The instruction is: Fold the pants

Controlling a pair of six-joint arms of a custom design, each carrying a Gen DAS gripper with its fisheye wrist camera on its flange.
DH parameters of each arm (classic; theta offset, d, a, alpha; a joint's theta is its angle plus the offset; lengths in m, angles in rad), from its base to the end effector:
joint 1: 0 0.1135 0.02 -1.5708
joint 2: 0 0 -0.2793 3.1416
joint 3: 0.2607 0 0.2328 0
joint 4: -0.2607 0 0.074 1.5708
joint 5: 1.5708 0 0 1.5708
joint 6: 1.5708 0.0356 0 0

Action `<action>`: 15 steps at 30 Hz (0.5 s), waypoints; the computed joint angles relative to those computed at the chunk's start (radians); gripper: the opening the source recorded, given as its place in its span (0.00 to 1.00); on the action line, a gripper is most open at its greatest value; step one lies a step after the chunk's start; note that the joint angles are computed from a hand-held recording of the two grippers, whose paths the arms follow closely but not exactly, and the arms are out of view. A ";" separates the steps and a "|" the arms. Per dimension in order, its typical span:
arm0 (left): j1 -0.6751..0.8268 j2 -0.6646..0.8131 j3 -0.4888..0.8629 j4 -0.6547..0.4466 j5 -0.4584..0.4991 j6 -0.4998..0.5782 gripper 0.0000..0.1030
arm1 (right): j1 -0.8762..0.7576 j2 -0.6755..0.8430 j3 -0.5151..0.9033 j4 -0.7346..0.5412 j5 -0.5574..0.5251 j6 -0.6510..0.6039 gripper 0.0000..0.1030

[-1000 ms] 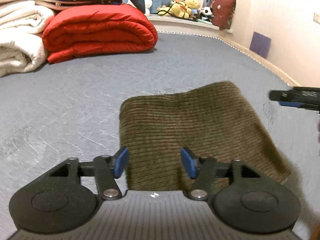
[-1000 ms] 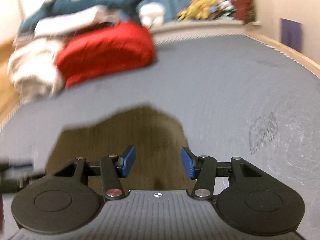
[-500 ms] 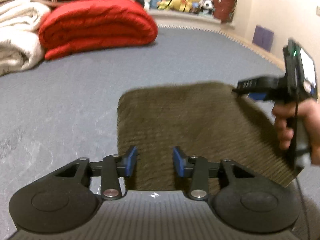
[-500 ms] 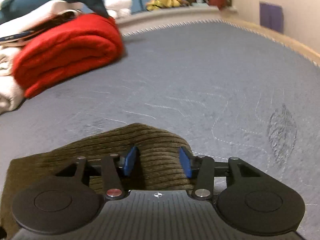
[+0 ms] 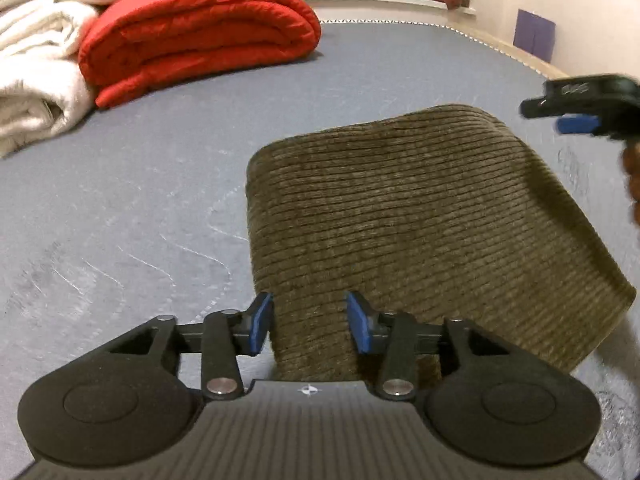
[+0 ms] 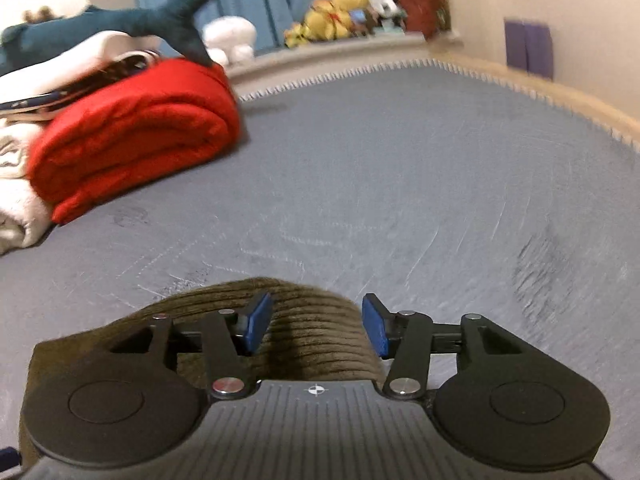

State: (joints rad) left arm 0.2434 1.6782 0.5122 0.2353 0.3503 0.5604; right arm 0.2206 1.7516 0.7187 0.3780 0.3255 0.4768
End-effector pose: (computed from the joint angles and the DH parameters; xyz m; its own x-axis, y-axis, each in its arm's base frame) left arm 0.2532 0.0503 0.1219 -0.6739 0.3471 -0.6522 0.3905 0.9167 0.0843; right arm 0.3171 0.0594 0.1602 -0.5096 0.3314 -0.7940 0.3084 0.9319 0.1909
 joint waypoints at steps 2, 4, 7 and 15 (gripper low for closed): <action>0.010 -0.076 0.004 -0.090 0.012 -0.002 0.66 | 0.020 -0.100 -0.032 -0.061 0.006 -0.028 0.66; 0.065 -0.194 -0.036 -0.132 0.096 0.003 0.83 | 0.059 -0.221 -0.067 -0.120 0.032 -0.061 0.80; 0.165 -0.390 -0.087 -0.196 0.206 0.003 0.92 | 0.160 -0.404 -0.062 -0.310 0.116 -0.079 0.88; 0.450 -0.777 -0.056 -0.627 0.376 0.059 1.00 | 0.550 -0.739 0.014 -0.905 0.411 0.173 0.99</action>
